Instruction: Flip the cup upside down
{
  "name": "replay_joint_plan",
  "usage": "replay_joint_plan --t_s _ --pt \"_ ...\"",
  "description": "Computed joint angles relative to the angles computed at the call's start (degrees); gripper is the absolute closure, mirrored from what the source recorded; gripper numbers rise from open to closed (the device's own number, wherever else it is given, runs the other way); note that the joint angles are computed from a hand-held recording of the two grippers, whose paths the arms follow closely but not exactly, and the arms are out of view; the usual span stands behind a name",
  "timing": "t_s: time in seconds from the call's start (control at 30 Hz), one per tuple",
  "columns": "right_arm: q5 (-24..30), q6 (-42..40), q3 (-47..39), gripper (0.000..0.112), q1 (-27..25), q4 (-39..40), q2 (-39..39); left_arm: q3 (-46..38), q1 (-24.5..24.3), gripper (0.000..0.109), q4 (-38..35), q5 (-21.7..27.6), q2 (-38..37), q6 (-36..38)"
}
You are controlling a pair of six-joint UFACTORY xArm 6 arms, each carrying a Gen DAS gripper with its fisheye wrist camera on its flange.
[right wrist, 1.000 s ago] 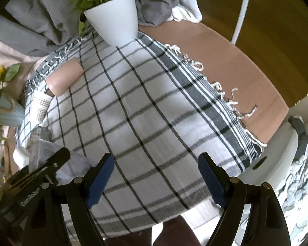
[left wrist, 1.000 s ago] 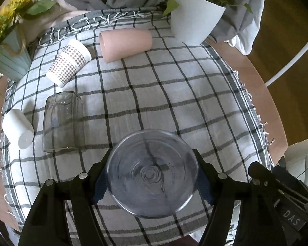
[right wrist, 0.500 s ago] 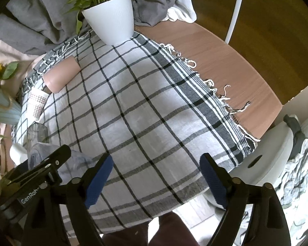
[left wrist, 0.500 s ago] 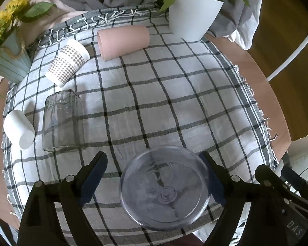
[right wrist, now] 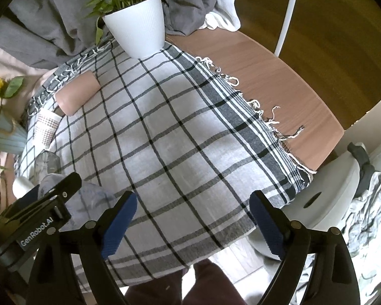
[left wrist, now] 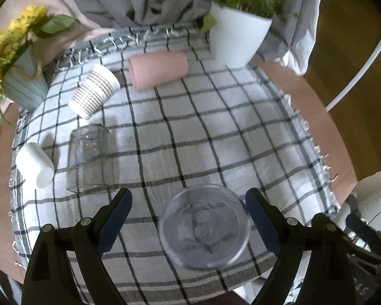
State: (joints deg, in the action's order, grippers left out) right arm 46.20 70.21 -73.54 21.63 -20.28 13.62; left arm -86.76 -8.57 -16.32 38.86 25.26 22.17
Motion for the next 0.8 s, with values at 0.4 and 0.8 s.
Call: replay_joint_plan --t_s 0.4,0.8 --pt "-2.6 1.8 1.4 0.022 4.6 -7.2 -4.6 15.2 4.5 0.006 0.5 -11.6 -13.3 -3.0" --pt "-4.9 -1.6 -1.4 0.02 9.0 -10.1 -3.2 27.2 10.6 0.006 12.4 -18.5 -21.8 -12.6"
